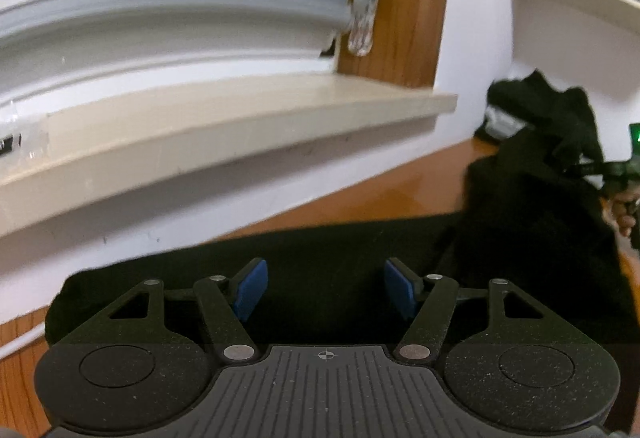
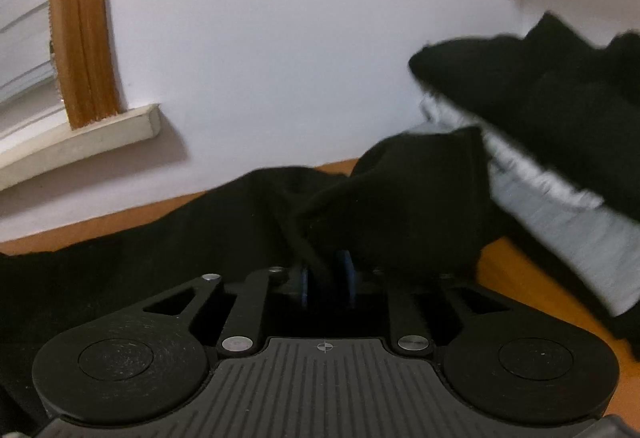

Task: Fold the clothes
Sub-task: 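Spread the black garment flat on the floor with both grippers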

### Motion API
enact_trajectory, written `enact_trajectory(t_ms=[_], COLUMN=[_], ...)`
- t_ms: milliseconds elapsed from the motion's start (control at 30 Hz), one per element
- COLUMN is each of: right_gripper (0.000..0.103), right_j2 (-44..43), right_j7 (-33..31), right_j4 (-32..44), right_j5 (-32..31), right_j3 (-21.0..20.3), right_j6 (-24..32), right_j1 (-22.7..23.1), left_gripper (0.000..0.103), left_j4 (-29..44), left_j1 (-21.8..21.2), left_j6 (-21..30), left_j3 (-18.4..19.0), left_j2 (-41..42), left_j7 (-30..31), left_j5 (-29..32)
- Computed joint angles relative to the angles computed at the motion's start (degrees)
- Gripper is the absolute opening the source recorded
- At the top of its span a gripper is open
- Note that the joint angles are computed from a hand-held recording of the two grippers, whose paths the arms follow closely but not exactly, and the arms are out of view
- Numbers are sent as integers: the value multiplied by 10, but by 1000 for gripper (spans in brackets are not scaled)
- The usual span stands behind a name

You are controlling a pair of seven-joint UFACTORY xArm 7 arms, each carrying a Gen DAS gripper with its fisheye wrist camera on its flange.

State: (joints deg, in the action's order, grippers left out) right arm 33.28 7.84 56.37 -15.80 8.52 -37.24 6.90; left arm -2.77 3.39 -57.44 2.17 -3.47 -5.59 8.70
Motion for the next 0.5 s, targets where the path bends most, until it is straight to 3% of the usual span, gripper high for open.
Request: enact_trajectory(t_ms=[167,400,500], right_gripper=[23,23,23], right_j2=[19,42,46], right_j7=[20,177,209], right_j4=[10,38,44], right_j5=[-63,-252,-269], right_j3=[18,87,80], right_j6=[-7,22,20], right_j1=[-33,-154,-153], left_gripper=[68,68,68], left_j4=[13,20,21], left_j1=[24,32,26], left_j6=[16,62,64], left_j3=[19,17,11], left_j2=[25,7,9], left_j7=[-10,-12,-3], left_j5=[47,56,40])
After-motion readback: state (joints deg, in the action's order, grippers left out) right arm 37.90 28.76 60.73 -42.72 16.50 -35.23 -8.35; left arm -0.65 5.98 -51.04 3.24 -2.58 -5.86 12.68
